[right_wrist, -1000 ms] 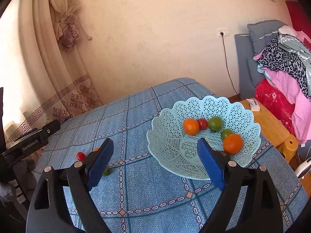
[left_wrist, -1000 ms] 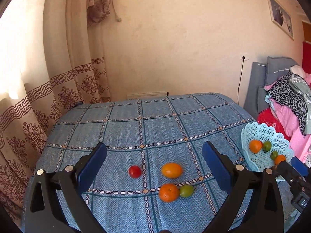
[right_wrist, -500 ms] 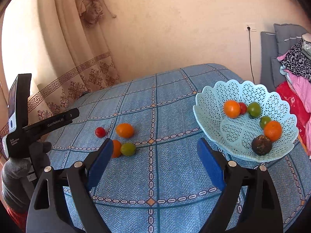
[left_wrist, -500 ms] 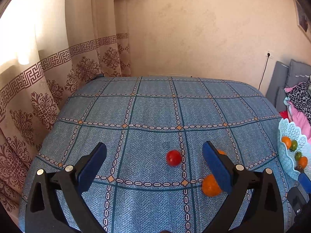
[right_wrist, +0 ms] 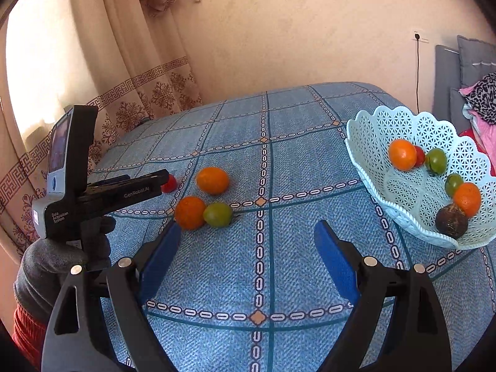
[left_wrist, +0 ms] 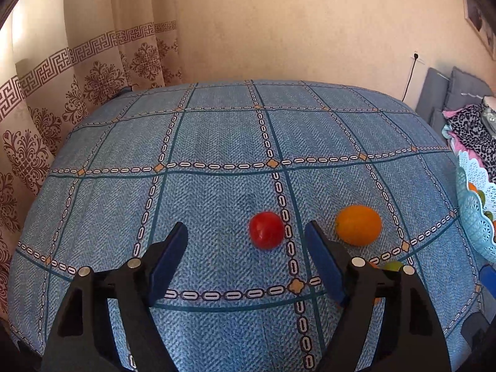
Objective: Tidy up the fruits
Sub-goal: 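Grasp the red tomato with the left tool while the right tool grasps the green tomato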
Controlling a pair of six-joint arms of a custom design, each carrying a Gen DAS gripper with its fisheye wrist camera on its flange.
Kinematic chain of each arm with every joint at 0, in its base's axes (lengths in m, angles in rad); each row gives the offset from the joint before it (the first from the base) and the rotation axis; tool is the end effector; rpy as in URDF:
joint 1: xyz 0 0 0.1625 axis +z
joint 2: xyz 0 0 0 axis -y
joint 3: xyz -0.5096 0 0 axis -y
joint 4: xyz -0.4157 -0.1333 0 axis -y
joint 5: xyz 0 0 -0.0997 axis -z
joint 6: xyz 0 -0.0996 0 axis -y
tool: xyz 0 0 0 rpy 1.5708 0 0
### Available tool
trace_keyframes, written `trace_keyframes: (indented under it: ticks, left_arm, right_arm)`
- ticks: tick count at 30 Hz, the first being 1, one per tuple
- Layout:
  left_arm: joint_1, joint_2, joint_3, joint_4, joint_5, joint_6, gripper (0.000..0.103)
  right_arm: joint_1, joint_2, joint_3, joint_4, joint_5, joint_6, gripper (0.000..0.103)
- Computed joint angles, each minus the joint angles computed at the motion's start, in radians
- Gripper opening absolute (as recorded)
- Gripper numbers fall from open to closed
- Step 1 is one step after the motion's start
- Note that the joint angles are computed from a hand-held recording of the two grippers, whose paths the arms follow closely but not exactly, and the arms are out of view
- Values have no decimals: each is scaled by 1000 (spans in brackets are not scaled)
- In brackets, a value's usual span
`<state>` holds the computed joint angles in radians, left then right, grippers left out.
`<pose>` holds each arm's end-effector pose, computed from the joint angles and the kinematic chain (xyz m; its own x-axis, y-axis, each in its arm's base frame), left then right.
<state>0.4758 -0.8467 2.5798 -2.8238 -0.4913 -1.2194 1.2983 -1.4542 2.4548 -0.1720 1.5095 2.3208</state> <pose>-0.1984 -0.3510 0.0463 -0.6900 -0.1729 -0.7028 0.4084 0.7087 -0.5753 0.0596 -0.3047 0.1781 -0.8080 -0.3634 0.4638 -0.5763 0.6512 -0.4938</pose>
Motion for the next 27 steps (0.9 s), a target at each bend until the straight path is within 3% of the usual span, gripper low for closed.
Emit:
trace_keyframes:
  ticks: [5, 8, 9, 12, 18, 27]
  left_arm:
    - [34, 40, 1, -162, -25, 111, 61]
    - [52, 78, 10, -324, -45, 211, 49]
    - [58, 94, 12, -380, -52, 246, 39]
    - [73, 117, 14, -439, -64, 278, 27]
    - [49, 124, 46, -516, -74, 276, 27]
    - [8, 108, 68, -460, -76, 195, 27]
  right_arm:
    - [3, 32, -3, -13, 0, -3, 89]
    - [13, 59, -6, -29, 10, -16, 89]
    - [15, 69, -6, -36, 12, -22, 89]
    - [31, 105, -10, -64, 37, -34, 85]
    - [54, 191, -55, -48, 84, -9, 63]
    - [76, 277, -126, -13, 114, 37, 56]
